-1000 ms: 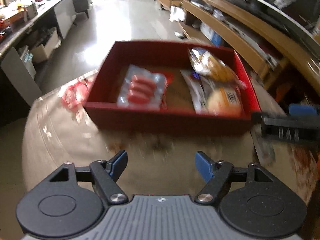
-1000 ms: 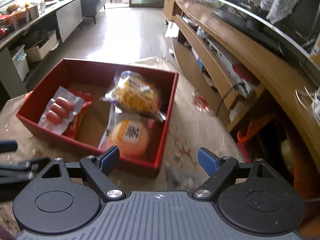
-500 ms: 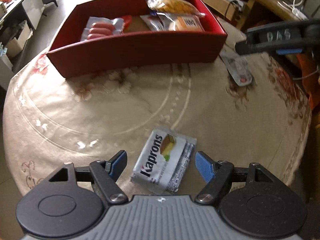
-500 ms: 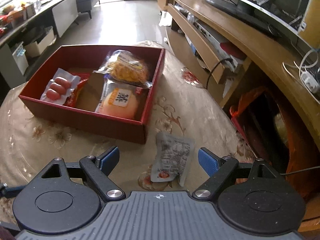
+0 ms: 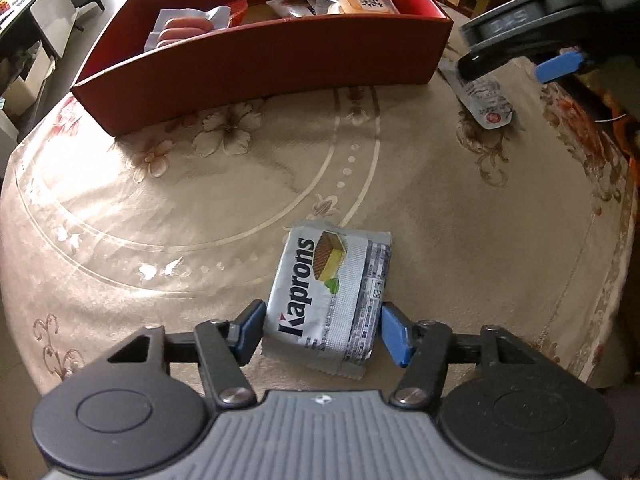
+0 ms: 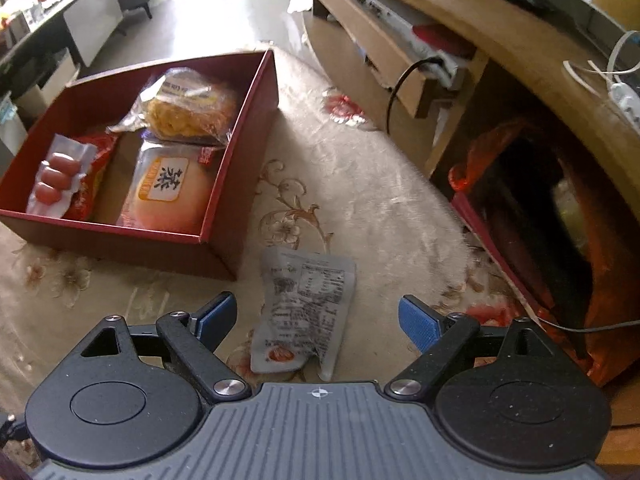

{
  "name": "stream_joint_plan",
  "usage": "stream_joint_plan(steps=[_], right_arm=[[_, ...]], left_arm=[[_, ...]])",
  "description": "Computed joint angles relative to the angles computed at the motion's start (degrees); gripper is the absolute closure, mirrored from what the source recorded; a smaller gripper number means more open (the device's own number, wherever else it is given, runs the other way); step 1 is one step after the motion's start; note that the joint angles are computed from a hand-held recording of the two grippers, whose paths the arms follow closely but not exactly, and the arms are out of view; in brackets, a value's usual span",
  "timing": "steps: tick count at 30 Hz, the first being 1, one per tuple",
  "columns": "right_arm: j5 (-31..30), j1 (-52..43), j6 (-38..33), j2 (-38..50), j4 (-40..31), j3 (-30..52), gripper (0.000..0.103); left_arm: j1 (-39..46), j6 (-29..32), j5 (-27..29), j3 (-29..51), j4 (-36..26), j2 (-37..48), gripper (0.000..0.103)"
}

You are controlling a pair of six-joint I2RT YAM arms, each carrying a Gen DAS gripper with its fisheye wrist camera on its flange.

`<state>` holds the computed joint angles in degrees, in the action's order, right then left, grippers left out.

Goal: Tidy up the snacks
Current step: 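Move the left tool to the Kaprons packet while the right tool approaches the foil pouch, then grasp the Kaprons packet with the left tool while the right tool grasps the foil pouch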

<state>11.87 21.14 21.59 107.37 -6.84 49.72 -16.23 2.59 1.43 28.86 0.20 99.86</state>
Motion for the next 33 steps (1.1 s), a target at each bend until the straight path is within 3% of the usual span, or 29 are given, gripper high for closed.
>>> stream_joint_plan(steps=[8,10,13,22,29,33], right_arm=[[0.4,1.4,-0.6,10.0,-2.9,6.9,0.015],[-1.6,0.9,-0.4,8.7,-3.0,6.1,0.032],[-2.1,1.1,-0.4,6.6,-2.9,4.1,0.038],[-1.2,8.0,-0.3,-2.9,-2.5,-6.3,0.038],[0.3,14.2,2.2,-3.8,-2.5,-10.1,0.036],[1.5,14.0,1.8,-2.4,-2.4,-9.5,0.019]], left_arm=[[1.7,0.2,2.7,2.0,-2.6,0.6,0.038],[2.1,0.2,2.9,2.1,-2.8,0.4,0.038],[2.7,0.8,2.6,1.8,-3.0,-0.1,0.038],[5.8,3.6,3.0,-1.8,-4.2,-6.7,0.038],[4.4,2.6,0.3,-1.2,-1.2,-4.0,0.022],[4.4,1.8,0.0,0.1,-0.4,-1.1,0.022]])
